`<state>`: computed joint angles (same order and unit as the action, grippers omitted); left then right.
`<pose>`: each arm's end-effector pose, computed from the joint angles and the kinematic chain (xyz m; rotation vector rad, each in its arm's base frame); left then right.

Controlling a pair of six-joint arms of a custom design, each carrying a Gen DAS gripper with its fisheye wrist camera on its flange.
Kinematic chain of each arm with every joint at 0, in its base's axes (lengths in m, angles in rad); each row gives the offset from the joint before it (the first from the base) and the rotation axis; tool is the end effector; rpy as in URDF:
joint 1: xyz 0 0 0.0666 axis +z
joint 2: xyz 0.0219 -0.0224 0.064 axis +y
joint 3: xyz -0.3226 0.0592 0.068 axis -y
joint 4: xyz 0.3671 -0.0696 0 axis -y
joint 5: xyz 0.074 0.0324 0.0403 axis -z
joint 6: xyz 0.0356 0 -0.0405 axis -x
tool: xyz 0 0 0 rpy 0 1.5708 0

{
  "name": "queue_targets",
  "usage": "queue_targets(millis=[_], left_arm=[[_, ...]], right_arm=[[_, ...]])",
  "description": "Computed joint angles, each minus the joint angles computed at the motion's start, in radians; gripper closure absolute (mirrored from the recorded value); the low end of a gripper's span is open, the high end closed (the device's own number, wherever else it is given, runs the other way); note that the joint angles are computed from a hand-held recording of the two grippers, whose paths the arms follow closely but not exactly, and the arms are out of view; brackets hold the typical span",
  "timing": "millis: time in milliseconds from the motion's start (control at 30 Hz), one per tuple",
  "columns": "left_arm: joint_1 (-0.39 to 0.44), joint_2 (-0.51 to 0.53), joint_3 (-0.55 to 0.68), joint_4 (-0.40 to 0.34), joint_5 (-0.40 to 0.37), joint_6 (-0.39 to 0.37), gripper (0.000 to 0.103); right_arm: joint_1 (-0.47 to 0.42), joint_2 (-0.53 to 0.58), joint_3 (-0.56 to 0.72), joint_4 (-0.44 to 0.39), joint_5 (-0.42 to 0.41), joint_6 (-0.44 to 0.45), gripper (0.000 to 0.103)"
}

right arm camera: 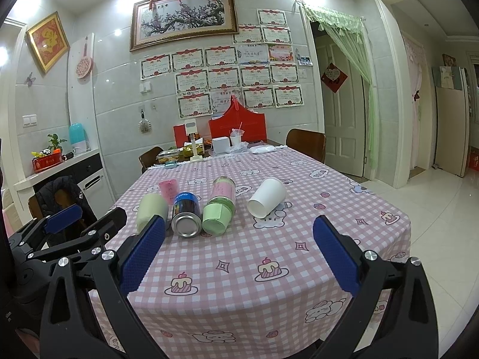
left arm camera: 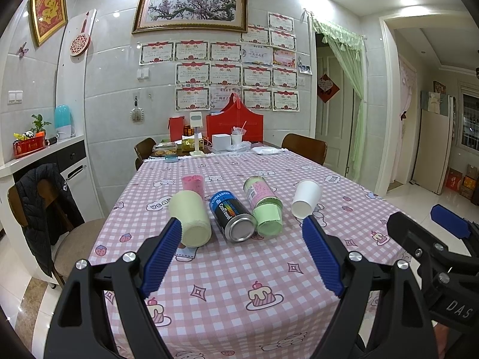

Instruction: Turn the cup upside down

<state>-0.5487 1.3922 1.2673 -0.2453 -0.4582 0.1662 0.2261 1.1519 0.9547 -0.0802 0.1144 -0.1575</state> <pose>0.4299 -0.2448 0.3759 0.0626 1.9004 -0.0396 0.4083 0.0893 0.3509 0.0165 1.8493 0.1621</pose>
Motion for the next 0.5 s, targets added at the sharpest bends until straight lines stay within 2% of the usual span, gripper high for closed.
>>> queue_targets(millis=[500], left_arm=[[0.001, 0.007, -0.005, 0.004, 0.006, 0.005, 0.021]], right_arm=[[0.001, 0.001, 0.0, -0.006, 0.0, -0.006, 0.008]])
